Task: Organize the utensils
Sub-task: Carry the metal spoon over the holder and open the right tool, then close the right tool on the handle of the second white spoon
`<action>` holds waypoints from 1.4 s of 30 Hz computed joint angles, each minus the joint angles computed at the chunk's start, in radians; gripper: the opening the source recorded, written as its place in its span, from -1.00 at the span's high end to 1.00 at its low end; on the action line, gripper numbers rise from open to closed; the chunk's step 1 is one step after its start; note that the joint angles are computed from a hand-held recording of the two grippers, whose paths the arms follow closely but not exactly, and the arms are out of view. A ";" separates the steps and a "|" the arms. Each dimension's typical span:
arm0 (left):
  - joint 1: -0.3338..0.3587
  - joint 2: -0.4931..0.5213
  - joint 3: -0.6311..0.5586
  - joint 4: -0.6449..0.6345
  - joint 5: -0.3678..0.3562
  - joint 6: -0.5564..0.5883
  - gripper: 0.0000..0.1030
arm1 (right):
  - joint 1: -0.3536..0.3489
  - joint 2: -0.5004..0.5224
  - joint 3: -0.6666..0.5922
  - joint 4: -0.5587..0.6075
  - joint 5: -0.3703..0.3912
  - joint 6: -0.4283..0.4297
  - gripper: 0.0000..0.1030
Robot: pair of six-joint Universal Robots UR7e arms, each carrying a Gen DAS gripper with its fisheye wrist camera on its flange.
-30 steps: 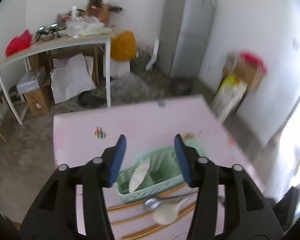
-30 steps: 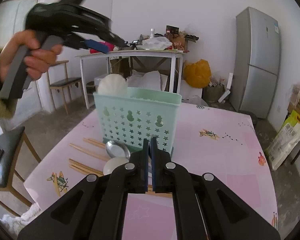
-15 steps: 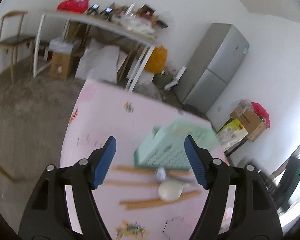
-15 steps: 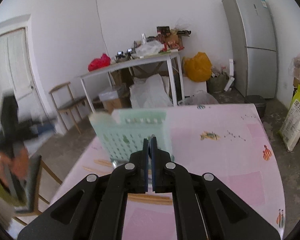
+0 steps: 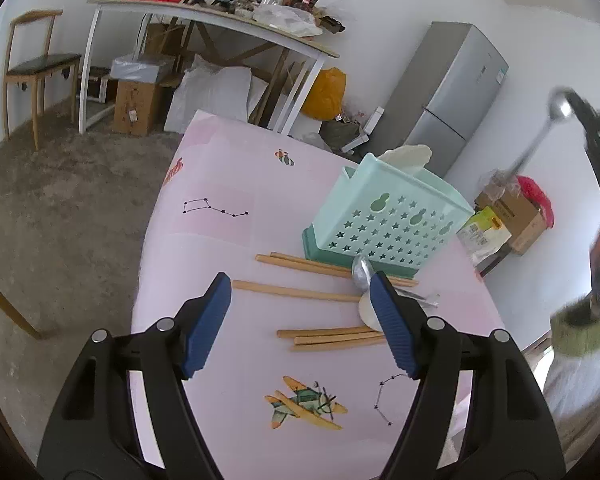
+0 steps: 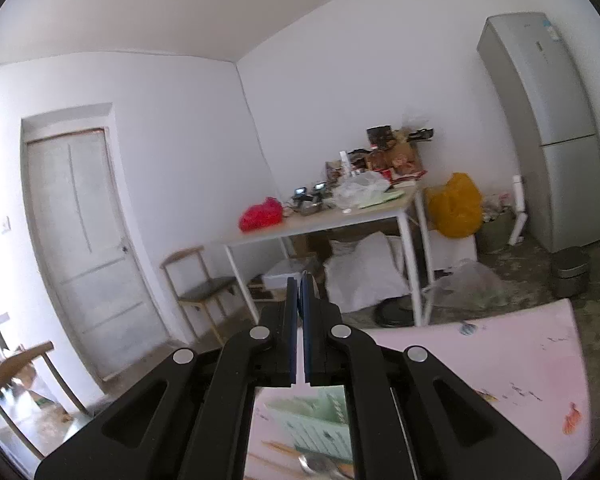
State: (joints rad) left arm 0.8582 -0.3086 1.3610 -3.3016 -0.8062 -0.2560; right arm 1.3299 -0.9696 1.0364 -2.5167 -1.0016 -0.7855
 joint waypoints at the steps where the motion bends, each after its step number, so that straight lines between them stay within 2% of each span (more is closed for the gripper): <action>1: -0.003 0.003 0.000 -0.006 0.009 0.010 -0.32 | 0.008 0.027 -0.032 0.012 -0.008 0.001 0.95; 3: -0.004 0.006 0.003 -0.012 0.009 0.012 -0.33 | 0.017 0.079 -0.095 0.059 -0.035 0.000 0.95; 9: -0.001 0.014 0.003 -0.006 -0.010 0.005 -0.34 | 0.019 0.203 -0.220 0.139 -0.179 0.019 0.95; 15: -0.001 0.025 -0.007 0.020 -0.011 0.024 -0.35 | 0.004 0.249 -0.250 0.162 -0.286 0.052 0.93; 18: -0.002 0.028 -0.011 0.020 -0.012 0.025 -0.37 | 0.001 0.231 -0.215 0.120 -0.316 0.046 0.90; 21: -0.002 0.028 -0.010 0.026 -0.015 0.014 -0.37 | -0.003 0.200 -0.169 0.061 -0.310 0.051 0.42; 22: -0.004 0.029 -0.010 0.031 -0.014 0.010 -0.37 | -0.006 0.193 -0.160 0.046 -0.302 0.053 0.32; 28: -0.008 0.033 -0.016 0.048 -0.011 0.012 -0.40 | -0.040 0.083 0.000 -0.081 -0.249 0.049 0.24; 33: -0.010 0.035 -0.026 0.083 -0.007 0.005 -0.40 | -0.066 0.002 0.137 -0.129 -0.256 0.013 0.11; 37: -0.011 0.045 -0.044 0.109 0.001 0.000 -0.40 | -0.084 -0.038 0.226 -0.130 -0.299 0.002 0.02; 42: -0.013 0.057 -0.077 0.204 0.051 -0.038 -0.41 | -0.085 -0.054 0.326 -0.187 -0.412 -0.065 -0.01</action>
